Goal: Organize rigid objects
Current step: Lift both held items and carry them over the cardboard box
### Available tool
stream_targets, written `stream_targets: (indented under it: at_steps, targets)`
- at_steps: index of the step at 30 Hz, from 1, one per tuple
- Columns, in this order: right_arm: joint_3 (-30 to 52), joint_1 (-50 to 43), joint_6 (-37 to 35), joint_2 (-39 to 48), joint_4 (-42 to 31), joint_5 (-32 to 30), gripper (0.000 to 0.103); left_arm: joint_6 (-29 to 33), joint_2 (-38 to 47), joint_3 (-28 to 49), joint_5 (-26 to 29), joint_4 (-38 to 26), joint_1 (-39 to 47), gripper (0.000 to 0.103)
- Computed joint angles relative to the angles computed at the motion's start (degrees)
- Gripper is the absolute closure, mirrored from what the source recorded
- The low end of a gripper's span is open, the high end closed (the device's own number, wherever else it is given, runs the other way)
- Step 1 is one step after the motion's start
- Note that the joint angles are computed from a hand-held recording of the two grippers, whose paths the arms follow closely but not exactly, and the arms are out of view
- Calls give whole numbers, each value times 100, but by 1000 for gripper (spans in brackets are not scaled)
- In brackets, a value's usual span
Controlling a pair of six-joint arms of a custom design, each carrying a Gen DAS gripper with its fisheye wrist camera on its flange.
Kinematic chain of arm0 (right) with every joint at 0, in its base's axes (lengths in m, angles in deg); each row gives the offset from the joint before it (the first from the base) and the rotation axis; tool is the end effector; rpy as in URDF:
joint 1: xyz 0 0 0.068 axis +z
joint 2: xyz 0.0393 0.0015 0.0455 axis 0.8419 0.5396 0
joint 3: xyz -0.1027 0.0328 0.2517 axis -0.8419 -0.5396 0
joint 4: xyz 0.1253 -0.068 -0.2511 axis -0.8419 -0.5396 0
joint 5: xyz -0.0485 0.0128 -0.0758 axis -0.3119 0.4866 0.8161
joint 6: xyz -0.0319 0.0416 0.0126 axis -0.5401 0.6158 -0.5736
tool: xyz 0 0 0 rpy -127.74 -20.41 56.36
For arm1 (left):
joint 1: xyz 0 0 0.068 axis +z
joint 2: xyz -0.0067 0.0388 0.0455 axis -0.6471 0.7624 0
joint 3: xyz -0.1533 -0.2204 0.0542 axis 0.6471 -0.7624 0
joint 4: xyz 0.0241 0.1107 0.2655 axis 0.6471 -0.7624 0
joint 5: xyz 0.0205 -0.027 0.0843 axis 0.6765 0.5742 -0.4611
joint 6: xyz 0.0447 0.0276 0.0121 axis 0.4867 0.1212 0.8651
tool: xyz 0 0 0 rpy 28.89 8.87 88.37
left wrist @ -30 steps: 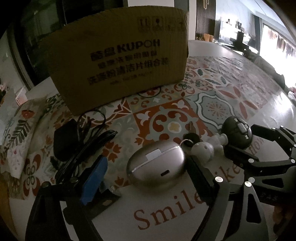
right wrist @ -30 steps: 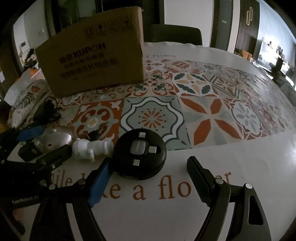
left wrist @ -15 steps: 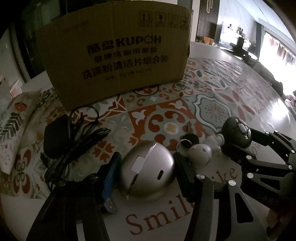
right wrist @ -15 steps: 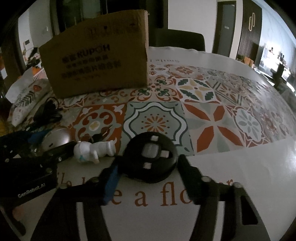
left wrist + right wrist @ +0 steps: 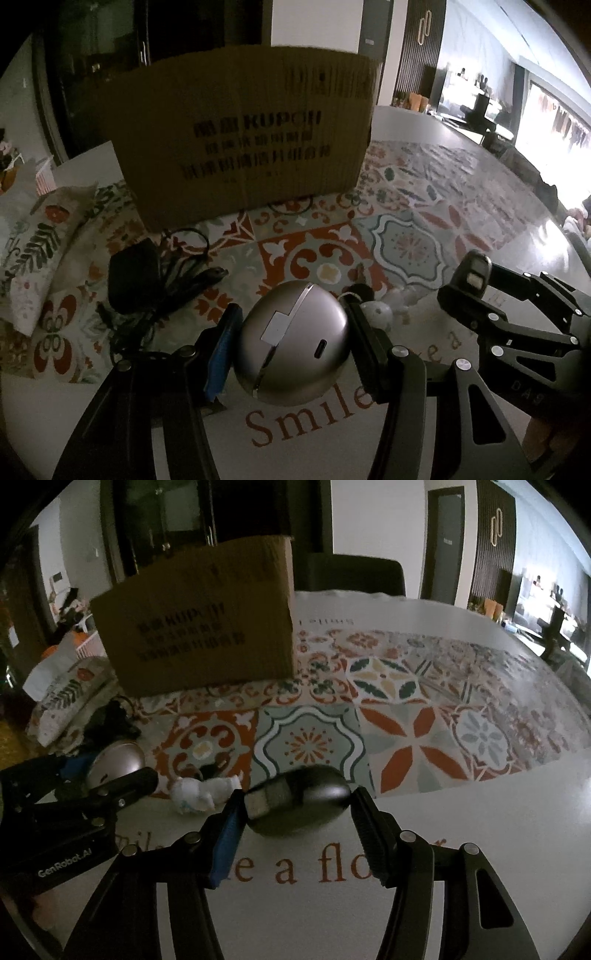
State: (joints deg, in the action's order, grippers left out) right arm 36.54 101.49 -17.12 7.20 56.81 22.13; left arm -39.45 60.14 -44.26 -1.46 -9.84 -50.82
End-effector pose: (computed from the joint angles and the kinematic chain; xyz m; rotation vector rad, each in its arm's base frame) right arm 0.1957 0.1657 0.1263 0.1463 2.4067 0.0114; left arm 0.2347 -0.0506 0.1269 0.5111 2.4118 -0.2537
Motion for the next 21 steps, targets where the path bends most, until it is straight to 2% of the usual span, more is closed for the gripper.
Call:
stream_targets:
  at_steps: [2,5,8,12,14,16,18,21]
  targets:
    - [2,50,-26,-82,-24,64,46,-39,-67,12,-41,-27,-23,47]
    - [-2,70,-67,-182,-36,66,73,-70,-226,-5,7,-106,-12,47]
    - [27,52,-134,-187,-48,70,76,-120,-197,15,-42,-86,-62,47]
    - [-77,-282,-223,27,331,-470,76,-155,-139,4,-141,-59,-119,47]
    - [-156,-430,-228,130,560,-722,76,-164,-96,6,-169,-26,-144,47]
    - [-204,-462,-234,191,718,-799,72,-189,-24,28,-138,6,-122,47]
    - [-179,-531,-284,280,819,-975,58,-207,64,66,-87,30,-72,47]
    - [-73,-535,-362,365,787,-1027,45,-191,103,69,-28,69,24,47]
